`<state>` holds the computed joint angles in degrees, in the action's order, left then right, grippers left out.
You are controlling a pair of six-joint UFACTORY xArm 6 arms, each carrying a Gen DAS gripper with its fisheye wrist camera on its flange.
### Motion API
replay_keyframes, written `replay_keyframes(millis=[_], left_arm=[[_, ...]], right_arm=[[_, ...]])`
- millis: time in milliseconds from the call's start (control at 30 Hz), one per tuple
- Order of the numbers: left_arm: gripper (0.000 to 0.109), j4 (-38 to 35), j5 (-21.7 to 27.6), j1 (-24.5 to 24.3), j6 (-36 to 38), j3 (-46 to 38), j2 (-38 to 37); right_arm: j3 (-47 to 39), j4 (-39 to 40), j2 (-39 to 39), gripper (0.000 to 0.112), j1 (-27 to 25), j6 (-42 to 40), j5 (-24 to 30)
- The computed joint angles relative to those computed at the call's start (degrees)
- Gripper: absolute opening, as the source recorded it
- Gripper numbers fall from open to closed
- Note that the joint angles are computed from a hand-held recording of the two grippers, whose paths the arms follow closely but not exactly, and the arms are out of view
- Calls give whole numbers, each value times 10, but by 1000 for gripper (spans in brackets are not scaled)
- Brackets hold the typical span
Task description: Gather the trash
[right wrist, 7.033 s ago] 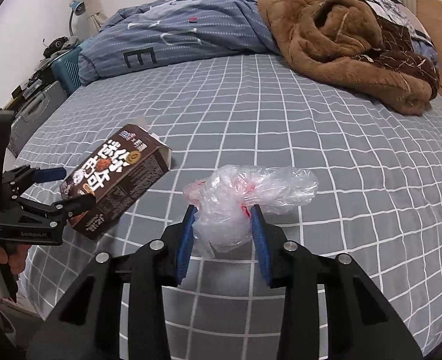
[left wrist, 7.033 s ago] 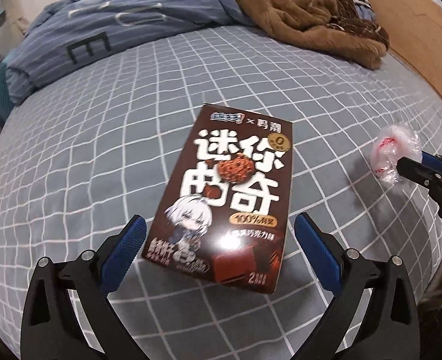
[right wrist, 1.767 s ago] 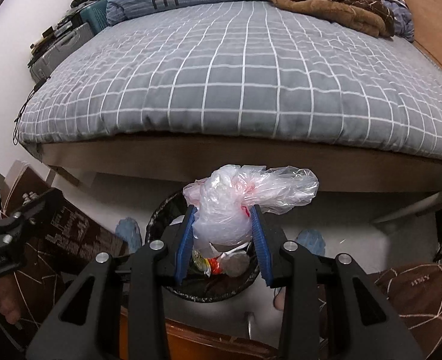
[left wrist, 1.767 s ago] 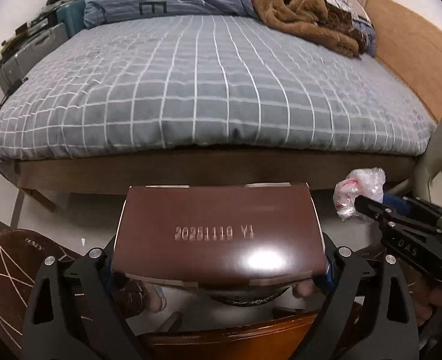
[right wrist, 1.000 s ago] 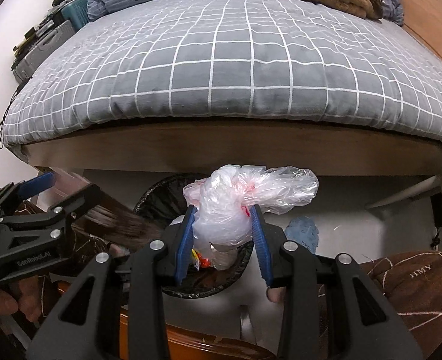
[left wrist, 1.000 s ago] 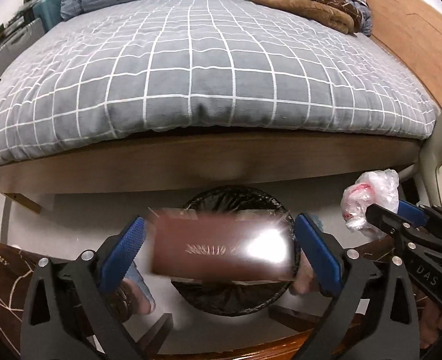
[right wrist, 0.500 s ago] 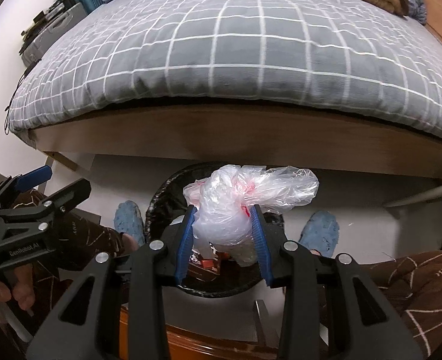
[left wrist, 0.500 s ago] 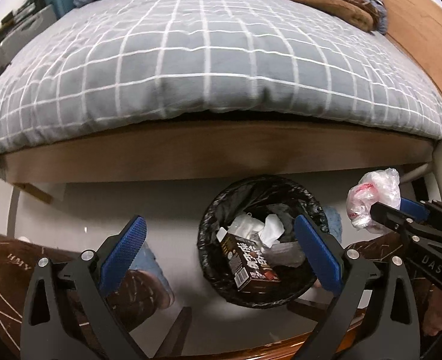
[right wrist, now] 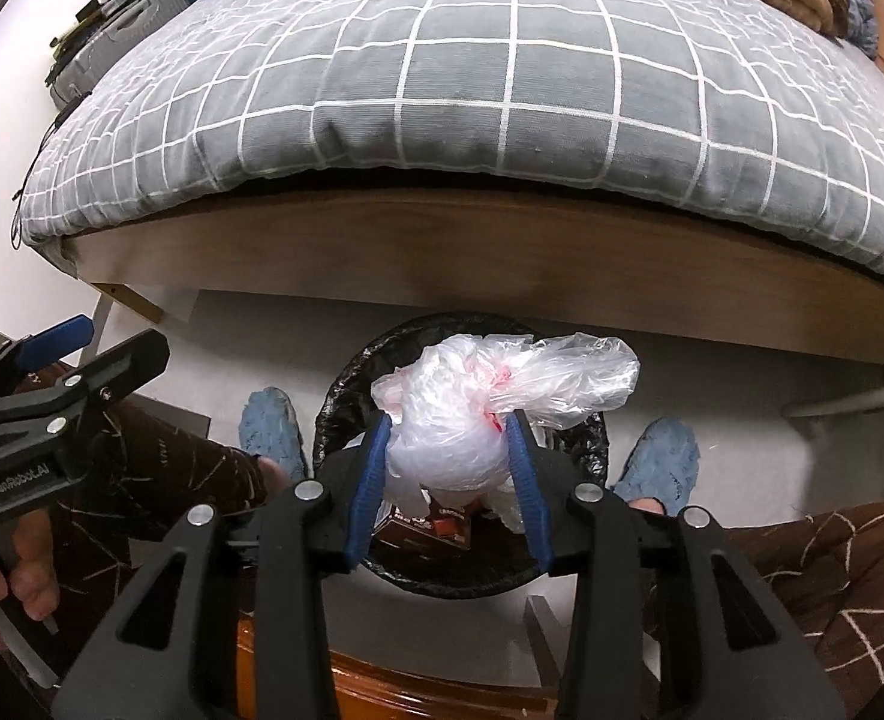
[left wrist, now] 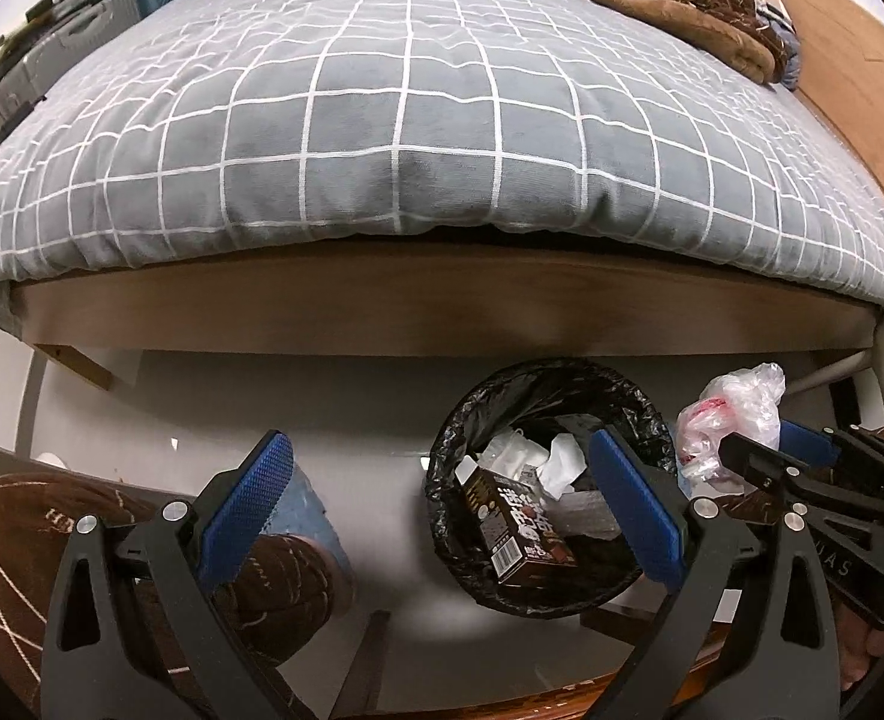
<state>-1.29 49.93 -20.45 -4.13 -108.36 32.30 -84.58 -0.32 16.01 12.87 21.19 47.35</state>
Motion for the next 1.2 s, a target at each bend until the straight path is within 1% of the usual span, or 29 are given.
replay_keyframes(millis=[67,167,200,267,333,367,433,633,733,833,1000,1200], left_arm=[[97,2,0,0,0,1,-1],[97,4,3,-2,-1,2,0],[97,5,3,-2,-3,2,0],[97,7,4,-3,-6,-1,2],[97,9,7,-6,-4,-8,6],[97,9,7,-7,-3,-10,7],[97,11,10,-10,-3,-14,8],[97,21,0,-21,-11,-14,-12],[97,28,-4,-26,-20,-16,-27],[97,28,-12,-28,-28,-11,-48],[97,38,-22,-34,-38,-9,-82],[97,45,-29,-40,-45,7,-120]], right_arm=[[7,-3,-6,41,-1,1,-3],[7,-7,-5,48,-1,3,-5],[8,-12,-7,52,-1,7,-5],[11,-12,-10,56,-3,5,-7],[15,-17,-15,64,-6,7,-5],[21,-21,-21,65,-8,10,-8],[29,-34,-32,73,-14,20,-11],[45,-64,-68,87,-29,46,-8],[46,-94,-88,93,-29,71,-8],[48,-118,-110,95,-28,88,-11],[45,-155,-143,95,-21,113,-4],[33,-195,-176,95,-10,147,27]])
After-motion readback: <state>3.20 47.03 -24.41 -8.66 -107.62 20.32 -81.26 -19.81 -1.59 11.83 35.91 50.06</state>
